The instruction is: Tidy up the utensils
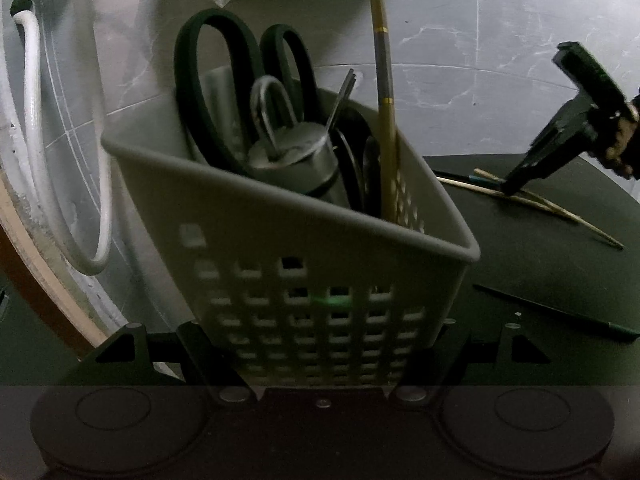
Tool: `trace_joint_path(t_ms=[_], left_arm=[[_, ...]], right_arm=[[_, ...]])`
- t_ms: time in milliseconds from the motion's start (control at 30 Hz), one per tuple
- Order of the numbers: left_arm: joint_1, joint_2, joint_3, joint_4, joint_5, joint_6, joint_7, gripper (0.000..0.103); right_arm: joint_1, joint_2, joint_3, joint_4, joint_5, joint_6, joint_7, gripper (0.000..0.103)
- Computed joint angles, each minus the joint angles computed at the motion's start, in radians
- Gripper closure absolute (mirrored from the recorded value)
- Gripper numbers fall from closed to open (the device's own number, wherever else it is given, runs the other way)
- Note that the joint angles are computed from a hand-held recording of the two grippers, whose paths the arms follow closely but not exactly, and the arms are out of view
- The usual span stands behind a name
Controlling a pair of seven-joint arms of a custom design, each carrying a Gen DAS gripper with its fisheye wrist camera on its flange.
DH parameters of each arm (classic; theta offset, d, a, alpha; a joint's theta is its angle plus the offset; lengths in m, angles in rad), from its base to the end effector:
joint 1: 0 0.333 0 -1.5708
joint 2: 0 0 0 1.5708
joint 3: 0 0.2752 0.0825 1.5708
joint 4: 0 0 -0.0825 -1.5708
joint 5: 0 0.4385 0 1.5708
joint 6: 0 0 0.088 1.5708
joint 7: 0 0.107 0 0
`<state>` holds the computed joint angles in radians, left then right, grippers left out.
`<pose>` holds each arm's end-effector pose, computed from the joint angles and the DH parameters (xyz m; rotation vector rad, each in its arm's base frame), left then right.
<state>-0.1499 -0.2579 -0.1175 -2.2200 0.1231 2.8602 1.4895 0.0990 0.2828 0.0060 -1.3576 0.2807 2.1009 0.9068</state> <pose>0.5616 -0.1646 0.5297 -1.4248 1.9292 -0.8574 0.7204 0.0887 0.5712 -2.4006 1.1421 -0.3651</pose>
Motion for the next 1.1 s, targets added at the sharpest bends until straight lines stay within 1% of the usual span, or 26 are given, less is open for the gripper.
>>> trace_joint_path(t_ms=[67, 100, 133, 200, 300, 400, 467, 533, 567, 700, 767, 833, 900, 1000, 1100], left_arm=[[0.001, 0.001, -0.001, 0.001, 0.001, 0.001, -0.002, 0.025], [0.003, 0.001, -0.003, 0.001, 0.004, 0.002, -0.005, 0.025], [0.003, 0.001, -0.003, 0.001, 0.004, 0.002, -0.005, 0.025], [0.001, 0.002, -0.001, 0.0, 0.0, 0.003, -0.003, 0.025], [0.0, 0.001, 0.0, -0.003, -0.002, 0.005, -0.004, 0.025], [0.0, 0.007, 0.0, 0.001, -0.004, 0.006, -0.002, 0.025], [0.0, 0.008, 0.0, 0.002, -0.005, 0.005, -0.002, 0.025], [0.0, 0.01, 0.0, 0.004, -0.005, 0.003, -0.001, 0.026], [0.001, 0.01, 0.0, 0.005, -0.005, 0.004, -0.001, 0.026], [0.002, 0.007, -0.003, 0.002, -0.004, 0.004, -0.008, 0.026], [0.001, 0.006, -0.001, 0.0, -0.007, 0.006, -0.007, 0.026], [0.0, 0.006, 0.0, -0.001, -0.008, 0.006, -0.007, 0.026], [-0.001, 0.005, 0.002, -0.002, -0.012, 0.007, -0.004, 0.026], [-0.003, 0.003, 0.003, -0.004, -0.016, 0.007, 0.0, 0.026], [-0.003, 0.003, 0.004, -0.005, -0.018, 0.008, 0.002, 0.027]], right_arm=[[0.012, 0.021, -0.002, 0.016, -0.019, 0.015, 0.033, 0.095], [0.016, 0.03, -0.002, 0.025, -0.029, 0.018, 0.041, 0.091], [0.019, 0.033, -0.002, 0.026, -0.039, 0.022, 0.044, 0.085], [0.017, 0.028, 0.0, 0.017, -0.038, 0.023, 0.036, 0.081], [0.016, 0.018, -0.001, 0.012, -0.051, 0.014, 0.008, 0.07], [0.019, 0.025, -0.002, 0.026, -0.066, -0.013, 0.001, 0.068], [0.019, 0.036, -0.002, 0.044, -0.073, -0.039, -0.005, 0.064], [0.021, 0.048, -0.001, 0.066, -0.077, -0.067, -0.01, 0.051], [0.022, 0.051, -0.001, 0.073, -0.084, -0.079, -0.021, 0.051], [0.027, 0.056, -0.003, 0.102, -0.116, -0.147, -0.067, 0.052], [0.028, 0.058, -0.005, 0.109, -0.121, -0.166, -0.065, 0.058], [0.025, 0.063, -0.005, 0.121, -0.099, -0.188, -0.027, 0.088], [0.036, 0.058, -0.01, 0.108, -0.111, -0.162, 0.033, 0.088], [0.04, 0.059, -0.011, 0.103, -0.112, -0.146, 0.095, 0.089], [0.037, 0.038, -0.008, 0.065, -0.098, -0.116, 0.133, 0.089]])
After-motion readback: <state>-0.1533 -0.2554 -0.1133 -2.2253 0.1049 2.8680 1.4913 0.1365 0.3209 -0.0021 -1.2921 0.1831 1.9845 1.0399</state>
